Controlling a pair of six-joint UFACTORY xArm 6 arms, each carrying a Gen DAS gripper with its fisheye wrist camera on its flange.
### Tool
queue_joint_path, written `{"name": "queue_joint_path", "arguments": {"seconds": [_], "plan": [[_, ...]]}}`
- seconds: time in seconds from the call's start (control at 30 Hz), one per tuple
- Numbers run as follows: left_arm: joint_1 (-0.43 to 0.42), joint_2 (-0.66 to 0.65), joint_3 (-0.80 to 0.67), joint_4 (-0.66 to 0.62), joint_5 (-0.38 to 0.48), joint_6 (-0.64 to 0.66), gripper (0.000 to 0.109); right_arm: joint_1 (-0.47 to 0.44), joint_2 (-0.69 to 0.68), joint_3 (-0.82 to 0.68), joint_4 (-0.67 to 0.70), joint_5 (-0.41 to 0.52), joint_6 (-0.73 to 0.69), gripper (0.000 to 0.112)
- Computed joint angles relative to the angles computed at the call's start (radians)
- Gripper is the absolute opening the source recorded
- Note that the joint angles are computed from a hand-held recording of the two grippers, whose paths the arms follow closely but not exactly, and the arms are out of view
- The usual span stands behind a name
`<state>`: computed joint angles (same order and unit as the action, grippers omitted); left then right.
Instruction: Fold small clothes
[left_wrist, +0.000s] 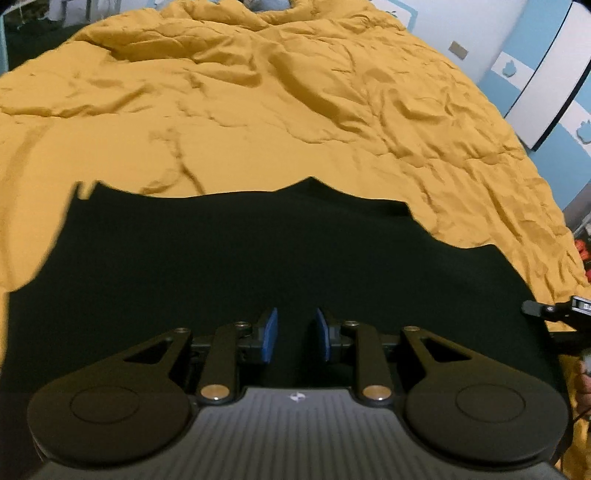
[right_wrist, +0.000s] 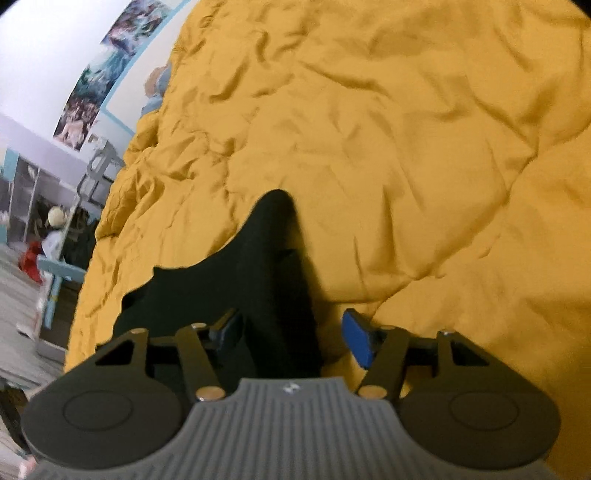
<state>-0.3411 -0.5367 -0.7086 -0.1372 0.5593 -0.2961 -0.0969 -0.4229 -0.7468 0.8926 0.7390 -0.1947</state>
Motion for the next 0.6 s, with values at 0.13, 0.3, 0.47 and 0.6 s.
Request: {"name": "queue_joint_path", "arguments": {"seconds": [0.13,0.3,0.47,0.6], "plan": [[-0.025,0.074,-0.032,0.0,-0.062,0.023,0.029,-0.024,0.046,-0.003,0.168,0.02,-0.1,0.036],[-0.045,0.206,-0.124,0.064,-0.099,0.019,0.029,-0.029,0.052,0.007,0.252,0.038,-0.178,0.006],[-0.056,0.339,-0.22,0.065,-0.105,0.048,0.029,-0.025,0.045,0.008,0.252,0.034,-0.202,0.004],[-0.054,0.398,-0.254,0.088,-0.128,0.025,0.029,-0.018,0.041,0.011,0.267,0.017,-0.223,0.003]]}}
